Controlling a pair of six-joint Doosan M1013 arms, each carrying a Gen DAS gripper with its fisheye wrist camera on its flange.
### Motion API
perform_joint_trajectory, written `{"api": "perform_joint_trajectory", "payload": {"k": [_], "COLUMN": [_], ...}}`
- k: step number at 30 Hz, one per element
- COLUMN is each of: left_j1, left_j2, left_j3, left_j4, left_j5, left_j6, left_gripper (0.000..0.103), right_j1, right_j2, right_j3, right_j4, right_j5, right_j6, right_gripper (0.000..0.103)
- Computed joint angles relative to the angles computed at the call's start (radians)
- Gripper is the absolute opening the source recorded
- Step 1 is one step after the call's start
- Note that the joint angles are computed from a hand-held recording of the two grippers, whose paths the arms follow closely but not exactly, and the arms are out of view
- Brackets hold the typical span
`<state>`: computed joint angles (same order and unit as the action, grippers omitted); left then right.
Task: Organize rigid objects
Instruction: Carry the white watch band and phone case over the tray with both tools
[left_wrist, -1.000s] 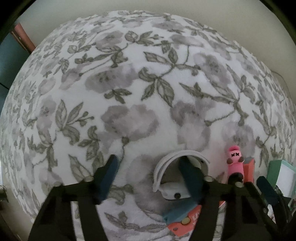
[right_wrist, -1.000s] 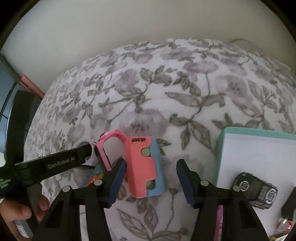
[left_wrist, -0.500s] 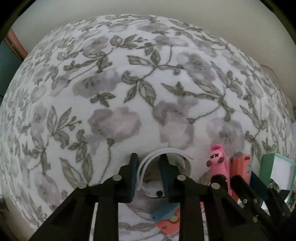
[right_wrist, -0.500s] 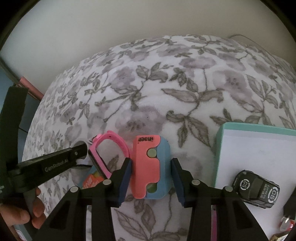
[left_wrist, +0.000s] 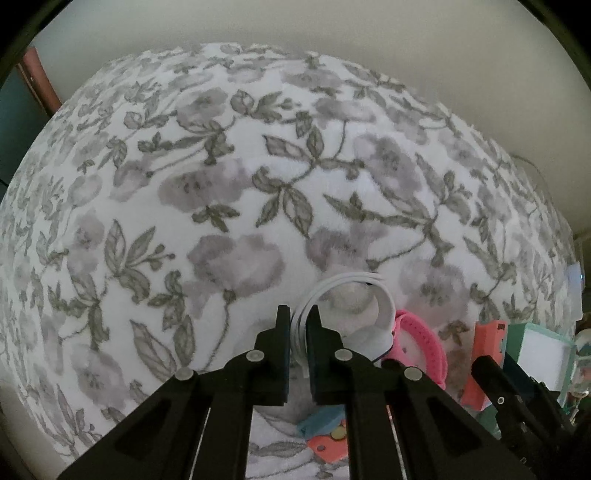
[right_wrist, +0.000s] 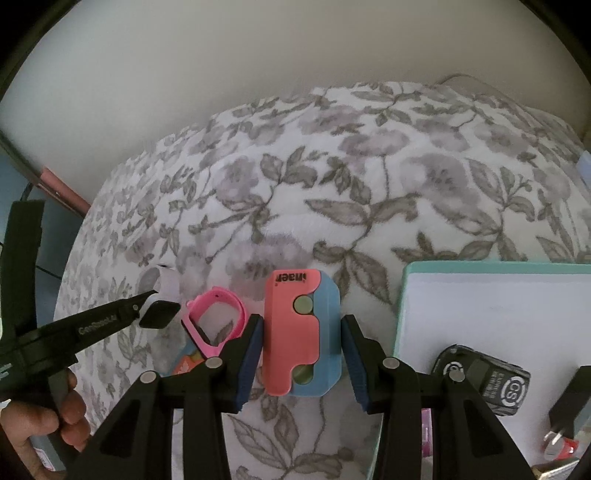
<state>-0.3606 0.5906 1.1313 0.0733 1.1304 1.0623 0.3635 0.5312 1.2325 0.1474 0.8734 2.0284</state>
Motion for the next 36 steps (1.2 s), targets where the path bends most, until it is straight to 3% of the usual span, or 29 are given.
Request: {"api": "perform_joint_trajectory", "payload": {"k": [7,19,36], "left_j1": [0.005,-0.048,-0.183], "left_j2": [-0.029,-0.071,-0.010], "left_j3": [-0.001,-0.013,-0.090], "left_j4": [0.027,0.035,-0.003], "left_j5": [-0.070,-0.150,-0.090], "left_j6": [-0.019,0.019,0.206], "left_gripper": [0.008,0.008,0.008], "right_j1": [-0.021,-0.073,-0.185], "right_j2": [-0.044,-0.120,-0.218], "right_j3": [0.022,0.079,0.222], "right_j4": [-0.001,-0.131,-0.226], "right_j5": [-0.054,-0.058,0.000], "right_j6": [0.019,0.150,0.297], "right_gripper": [0.045,0.045,0.045]}}
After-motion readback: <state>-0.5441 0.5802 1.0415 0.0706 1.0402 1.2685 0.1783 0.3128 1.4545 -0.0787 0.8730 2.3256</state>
